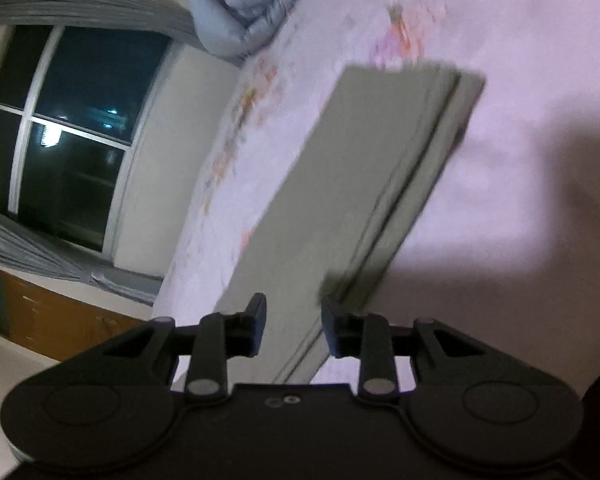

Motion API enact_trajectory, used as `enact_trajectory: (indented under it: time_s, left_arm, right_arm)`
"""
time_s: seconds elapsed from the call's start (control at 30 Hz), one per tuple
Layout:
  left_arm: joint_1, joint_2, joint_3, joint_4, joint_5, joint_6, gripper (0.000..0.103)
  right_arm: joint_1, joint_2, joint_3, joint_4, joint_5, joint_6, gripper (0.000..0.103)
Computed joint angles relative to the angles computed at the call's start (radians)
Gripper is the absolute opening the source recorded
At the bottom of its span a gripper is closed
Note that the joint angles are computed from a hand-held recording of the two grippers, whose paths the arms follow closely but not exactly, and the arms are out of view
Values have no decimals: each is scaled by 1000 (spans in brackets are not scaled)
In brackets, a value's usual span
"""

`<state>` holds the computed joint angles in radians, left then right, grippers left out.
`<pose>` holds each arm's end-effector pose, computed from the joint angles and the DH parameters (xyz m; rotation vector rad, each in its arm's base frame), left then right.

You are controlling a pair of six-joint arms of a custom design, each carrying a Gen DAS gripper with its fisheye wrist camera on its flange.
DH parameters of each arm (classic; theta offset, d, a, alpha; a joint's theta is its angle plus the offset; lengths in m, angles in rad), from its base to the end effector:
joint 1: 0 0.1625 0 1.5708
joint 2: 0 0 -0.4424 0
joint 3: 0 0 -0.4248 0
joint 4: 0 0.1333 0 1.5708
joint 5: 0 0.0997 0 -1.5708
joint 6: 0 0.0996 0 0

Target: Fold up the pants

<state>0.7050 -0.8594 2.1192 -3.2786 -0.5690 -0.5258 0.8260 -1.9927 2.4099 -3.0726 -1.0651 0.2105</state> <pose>-0.2644 -0.5101 0.0880 0.1086 2.3631 -1.2342 -0.0908 -0.3663 0.4414 0.7998 2.3877 -1.6158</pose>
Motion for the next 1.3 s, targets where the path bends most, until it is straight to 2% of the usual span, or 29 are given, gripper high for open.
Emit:
enact_trajectory:
  time_s: [0.1, 0.17, 0.3, 0.43, 0.47, 0.5, 0.53, 0.63, 0.67, 0.7, 0.73, 0.8, 0.87, 0.9, 0.97, 1.03, 1.17, 1.23, 1.3]
  left_arm:
    - [1, -14, 13, 3, -15, -6, 103]
    - [2, -14, 12, 6, -22, 1, 103]
    - [10, -10, -2, 29, -32, 0, 103]
    - [14, -12, -5, 40, -44, -10, 103]
    - [16, -13, -5, 41, -49, -12, 103]
    - [18, -13, -6, 41, -51, -10, 103]
    - [18, -14, -5, 36, -52, -8, 103]
    - [19, -15, 2, 17, -57, -5, 103]
    - [20, -16, 4, 9, -58, -4, 103]
    - [21, -16, 4, 5, -61, -6, 103]
    - [23, -16, 3, 9, -65, -10, 103]
    - [24, -17, 3, 11, -70, -5, 103]
    - [21, -17, 5, 3, -69, 13, 103]
    - [22, -18, 8, -3, -70, 18, 103]
    - [25, -22, 14, -16, -74, 10, 103]
    - [28, -24, 18, -31, -84, 8, 103]
    - [29, -22, 11, -12, -85, 7, 103]
    - [26, -20, 12, -19, -82, 15, 103]
    - [26, -18, 14, -28, -82, 12, 103]
  right_arm:
    - [42, 25, -16, 21, -72, 9, 23]
    - [31, -3, 4, 39, -57, 22, 23]
    - [47, 43, -11, 2, -71, 43, 23]
    - [68, 79, -38, 34, -100, 53, 23]
    - [76, 81, -42, 37, -108, 38, 20]
    - [90, 79, -42, 32, -139, 12, 3]
    - [116, 74, -41, 16, -185, -24, 0]
    - [142, 30, -19, -11, -202, -93, 0]
    - [149, 21, -18, 1, -219, -113, 0]
    - [163, 29, -29, 25, -268, -123, 0]
    - [158, 38, -40, 60, -302, -113, 0]
    - [141, 50, -53, 83, -291, -53, 0]
    - [174, 47, -55, 83, -345, -79, 0]
    - [178, 40, -46, 70, -348, -93, 0]
    - [158, 25, -27, 36, -294, -95, 0]
    - [139, 16, -20, 37, -271, -96, 0]
    - [135, 16, -36, 96, -336, 17, 0]
    - [136, -31, -1, 90, -309, 6, 10]
    - [124, -53, 43, 59, -201, -14, 10]
